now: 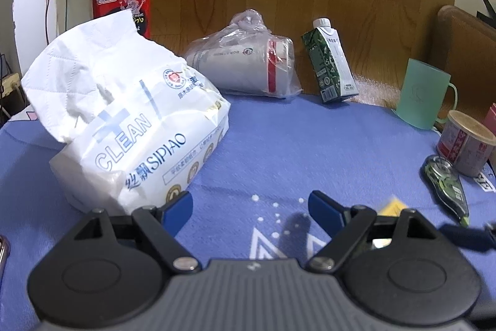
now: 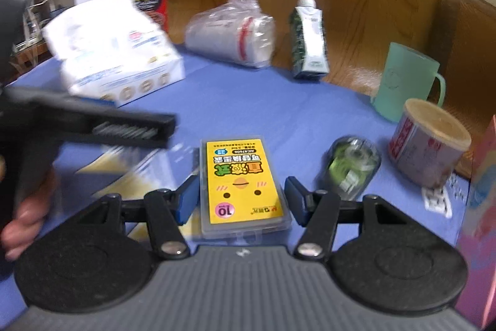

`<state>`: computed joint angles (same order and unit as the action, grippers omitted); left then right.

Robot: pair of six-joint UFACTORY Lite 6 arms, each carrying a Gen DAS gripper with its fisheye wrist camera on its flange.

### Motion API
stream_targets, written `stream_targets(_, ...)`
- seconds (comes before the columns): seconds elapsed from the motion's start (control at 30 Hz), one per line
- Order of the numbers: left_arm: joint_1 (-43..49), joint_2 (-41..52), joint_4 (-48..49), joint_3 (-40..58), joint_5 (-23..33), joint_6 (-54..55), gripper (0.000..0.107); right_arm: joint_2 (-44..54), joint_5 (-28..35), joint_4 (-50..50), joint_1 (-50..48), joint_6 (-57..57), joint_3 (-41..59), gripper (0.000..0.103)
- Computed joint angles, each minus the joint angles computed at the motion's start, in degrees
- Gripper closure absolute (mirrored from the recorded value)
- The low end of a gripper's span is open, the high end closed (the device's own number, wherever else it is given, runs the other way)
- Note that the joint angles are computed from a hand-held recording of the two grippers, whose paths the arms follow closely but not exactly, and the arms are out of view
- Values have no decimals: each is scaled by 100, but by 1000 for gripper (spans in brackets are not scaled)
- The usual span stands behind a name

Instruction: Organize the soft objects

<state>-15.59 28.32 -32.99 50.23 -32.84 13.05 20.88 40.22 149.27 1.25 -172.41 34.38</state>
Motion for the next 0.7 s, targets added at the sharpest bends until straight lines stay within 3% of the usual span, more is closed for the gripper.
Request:
stream_targets(0.17, -128, 19, 36, -3, -11, 186, 23, -677, 235, -421, -329, 62, -893, 41)
stream_targets(0.33, -156, -130, 859, -290, -229, -258, 23, -1472, 496, -834, -1024, -276, -1943, 41)
stream_targets(0.5, -243, -309, 1730, -634, -542, -610, 23, -2311, 835, -2142, -2616, -232, -2947, 41)
stream_targets(0.6, -311, -573, 2630, -938, -443, -1240, 23, -2540, 1127, -3133, -3795, -351, -3357, 35)
stream_targets(0.7, -349, -933, 4182, -1391, -446, -2704, 23, -2408, 1308, -3890, -4727, -481, -3430, 24)
